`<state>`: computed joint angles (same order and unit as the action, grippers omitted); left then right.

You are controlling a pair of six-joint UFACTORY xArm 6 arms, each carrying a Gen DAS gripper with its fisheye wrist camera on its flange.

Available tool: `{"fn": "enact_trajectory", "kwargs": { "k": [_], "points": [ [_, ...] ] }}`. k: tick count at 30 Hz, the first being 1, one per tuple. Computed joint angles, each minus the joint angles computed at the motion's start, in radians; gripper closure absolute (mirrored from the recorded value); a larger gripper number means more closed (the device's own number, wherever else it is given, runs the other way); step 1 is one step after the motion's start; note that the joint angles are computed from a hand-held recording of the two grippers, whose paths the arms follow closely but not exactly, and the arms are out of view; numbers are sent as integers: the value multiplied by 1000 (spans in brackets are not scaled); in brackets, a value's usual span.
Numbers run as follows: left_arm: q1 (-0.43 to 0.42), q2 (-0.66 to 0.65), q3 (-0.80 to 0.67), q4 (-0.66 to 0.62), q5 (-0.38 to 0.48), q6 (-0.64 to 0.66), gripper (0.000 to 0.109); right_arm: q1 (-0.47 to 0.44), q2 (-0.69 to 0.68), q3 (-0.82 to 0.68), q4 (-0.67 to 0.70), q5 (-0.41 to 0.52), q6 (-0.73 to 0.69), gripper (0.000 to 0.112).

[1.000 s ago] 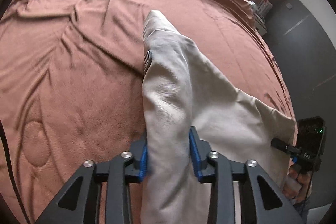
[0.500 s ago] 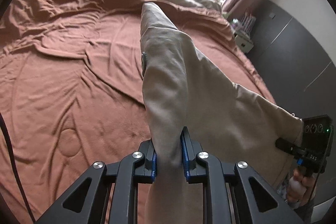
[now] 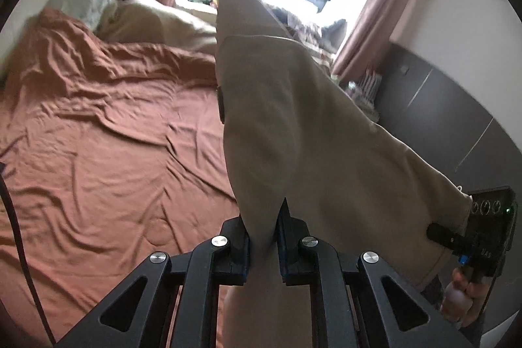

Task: Fold large clothes
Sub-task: 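Lift the folded jacket with both grippers and carry it toward the black garment pile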

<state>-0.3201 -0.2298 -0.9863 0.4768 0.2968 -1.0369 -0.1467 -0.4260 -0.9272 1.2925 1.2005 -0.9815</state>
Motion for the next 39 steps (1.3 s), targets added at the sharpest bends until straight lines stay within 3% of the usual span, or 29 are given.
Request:
{"fn": "enact_trajectory", "kwargs": {
  "k": [5, 7, 14, 16, 19, 24, 27, 29, 32, 39],
  "points": [
    [17, -207, 80, 141, 81, -124, 95, 85, -71, 3, 26, -26, -5, 102],
    [19, -294, 101, 170, 152, -133, 95, 146, -88, -2, 32, -54, -9, 102],
    [70, -587, 204, 181, 313, -87, 95, 408, -56, -68, 24, -211, 13, 102],
    [87, -684, 228, 191, 393, -53, 95, 492, -30, -98, 8, -262, 33, 102],
    [140, -796, 263, 157, 446, 14, 95, 619, 27, -158, -19, -343, 60, 102],
    [357, -969, 299, -41, 507, 271, 96, 770, 185, -319, -36, -410, 83, 102],
    [550, -1018, 303, -217, 509, 465, 96, 838, 319, -460, -46, -427, 95, 102],
    [725, -1036, 302, -385, 500, 623, 97, 884, 414, -568, -53, -445, 101, 102],
    [980, -1017, 281, -646, 509, 838, 97, 930, 543, -715, -52, -444, 89, 102],
    [1337, -837, 121, -902, 592, 1101, 97, 988, 881, -1154, -120, -362, 203, 102]
  ]
}}
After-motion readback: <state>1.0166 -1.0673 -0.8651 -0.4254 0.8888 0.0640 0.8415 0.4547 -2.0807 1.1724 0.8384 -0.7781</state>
